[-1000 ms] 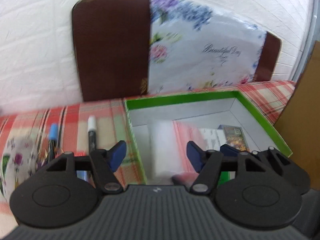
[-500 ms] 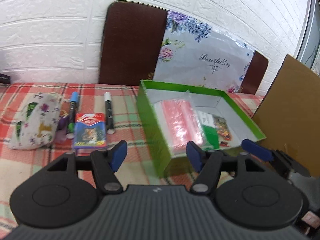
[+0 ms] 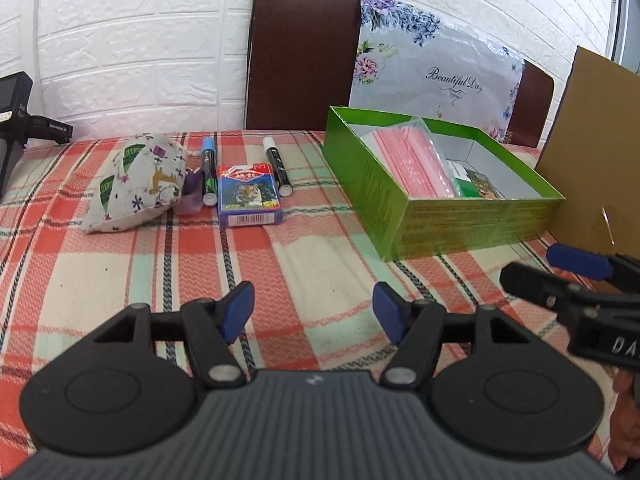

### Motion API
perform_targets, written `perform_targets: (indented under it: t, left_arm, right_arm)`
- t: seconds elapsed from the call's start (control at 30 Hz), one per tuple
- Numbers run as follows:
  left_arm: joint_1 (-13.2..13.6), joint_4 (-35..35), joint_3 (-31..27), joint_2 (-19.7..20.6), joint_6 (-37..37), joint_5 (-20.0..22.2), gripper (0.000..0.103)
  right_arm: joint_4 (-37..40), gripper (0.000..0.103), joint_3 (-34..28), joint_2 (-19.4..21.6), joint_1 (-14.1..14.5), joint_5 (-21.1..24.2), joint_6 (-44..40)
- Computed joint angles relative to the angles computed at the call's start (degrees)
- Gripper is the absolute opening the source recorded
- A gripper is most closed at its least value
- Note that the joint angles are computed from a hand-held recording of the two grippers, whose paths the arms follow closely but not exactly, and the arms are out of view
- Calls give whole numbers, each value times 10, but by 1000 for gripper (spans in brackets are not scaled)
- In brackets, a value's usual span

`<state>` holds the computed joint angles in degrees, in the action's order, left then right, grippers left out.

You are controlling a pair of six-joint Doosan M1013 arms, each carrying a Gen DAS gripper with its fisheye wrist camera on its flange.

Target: Organize objects

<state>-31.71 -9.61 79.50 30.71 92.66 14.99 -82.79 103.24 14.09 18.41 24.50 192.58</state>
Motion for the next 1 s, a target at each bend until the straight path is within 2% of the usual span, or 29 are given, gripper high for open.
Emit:
perform_targets:
  t: [0.1, 0.23, 0.3, 0.67, 0.83, 1.0]
  left_arm:
    - [0, 7, 5, -4, -2, -11, 67]
    - [-7, 131, 0, -6, -117, 2, 67]
    - [-8, 171, -5, -5, -157, 15, 67]
    - [-2, 281, -11, -7, -281, 81, 69]
    - [-5, 361, -10, -9, -358, 91, 73]
    - [-8, 385, -15, -6, -379, 105, 74]
  right_arm:
    - [4, 79, -4, -3, 4, 12, -1]
    - [13, 79, -10, -5, 6, 22, -12]
    - [40, 79, -14, -4, 6, 22, -29]
    - [162, 79, -36, 14, 5, -20, -131]
    - [159, 79, -38, 17, 6, -31, -142]
    - [174, 79, -35, 16, 1, -37, -140]
